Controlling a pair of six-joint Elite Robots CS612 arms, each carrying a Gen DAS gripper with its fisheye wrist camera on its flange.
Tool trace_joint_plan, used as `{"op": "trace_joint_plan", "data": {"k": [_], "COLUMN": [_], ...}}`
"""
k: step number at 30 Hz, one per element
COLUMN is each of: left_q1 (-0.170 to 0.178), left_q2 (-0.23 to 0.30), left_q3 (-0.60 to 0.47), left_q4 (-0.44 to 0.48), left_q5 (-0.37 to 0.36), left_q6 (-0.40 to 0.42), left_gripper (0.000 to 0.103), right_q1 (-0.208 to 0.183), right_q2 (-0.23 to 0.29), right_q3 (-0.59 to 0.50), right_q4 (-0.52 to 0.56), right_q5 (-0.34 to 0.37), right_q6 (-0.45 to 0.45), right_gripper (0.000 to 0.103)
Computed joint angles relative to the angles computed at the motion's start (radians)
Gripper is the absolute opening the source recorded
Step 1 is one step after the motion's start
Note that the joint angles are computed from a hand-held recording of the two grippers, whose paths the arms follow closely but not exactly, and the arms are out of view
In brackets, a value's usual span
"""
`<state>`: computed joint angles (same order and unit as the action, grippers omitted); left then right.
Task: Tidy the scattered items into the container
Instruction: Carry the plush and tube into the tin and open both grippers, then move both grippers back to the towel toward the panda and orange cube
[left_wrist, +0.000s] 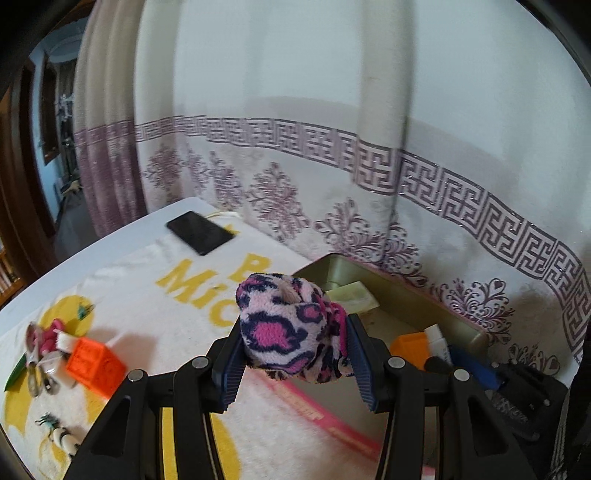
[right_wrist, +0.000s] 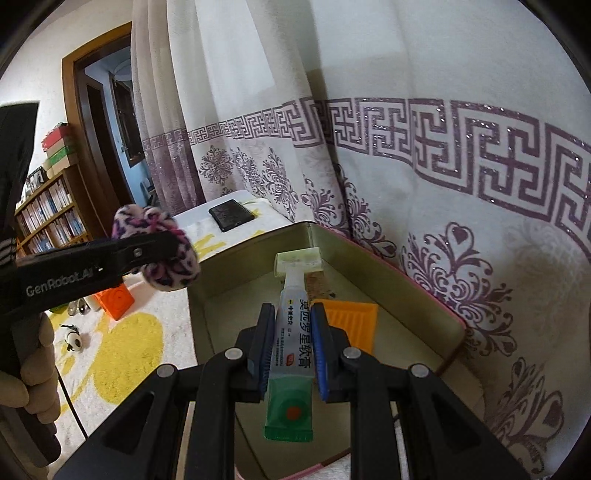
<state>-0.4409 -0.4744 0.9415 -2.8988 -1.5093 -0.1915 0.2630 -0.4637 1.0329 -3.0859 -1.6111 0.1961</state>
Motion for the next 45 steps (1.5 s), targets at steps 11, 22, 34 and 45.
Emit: {"op": "trace_joint_plan", "data": {"k": [11, 22, 34, 45], "left_q1": [0.0, 0.019, 0.038, 0.074], "left_q2": [0.064, 0.048, 0.008, -0.047], "left_q3": [-0.106, -0.07, 0.014, 0.139], "left_q4": [0.061, 0.065, 0.018, -0.024], "left_q5": [-0.115, -0.073, -0.05, 0.01], "left_q6": [0.004, -0.08, -0.119, -0.193], "left_gripper": [0.08, 0.08, 0.08, 0.08], "right_q1": [-0.012, -0.005, 0.016, 0.046], "right_q2": [0.005, 0.012, 0.022, 0.043], "right_q3": [-0.005, -0.02, -0.05, -0.099], "right_q4": [0.034, 0.046, 0.057, 0.092], "right_q5": [0.013, 0.019, 0.033, 0.085], "right_q6": [0.024, 0.023, -0.011, -0.067], "right_gripper": [0.044, 0.051, 0.064, 0.073]}}
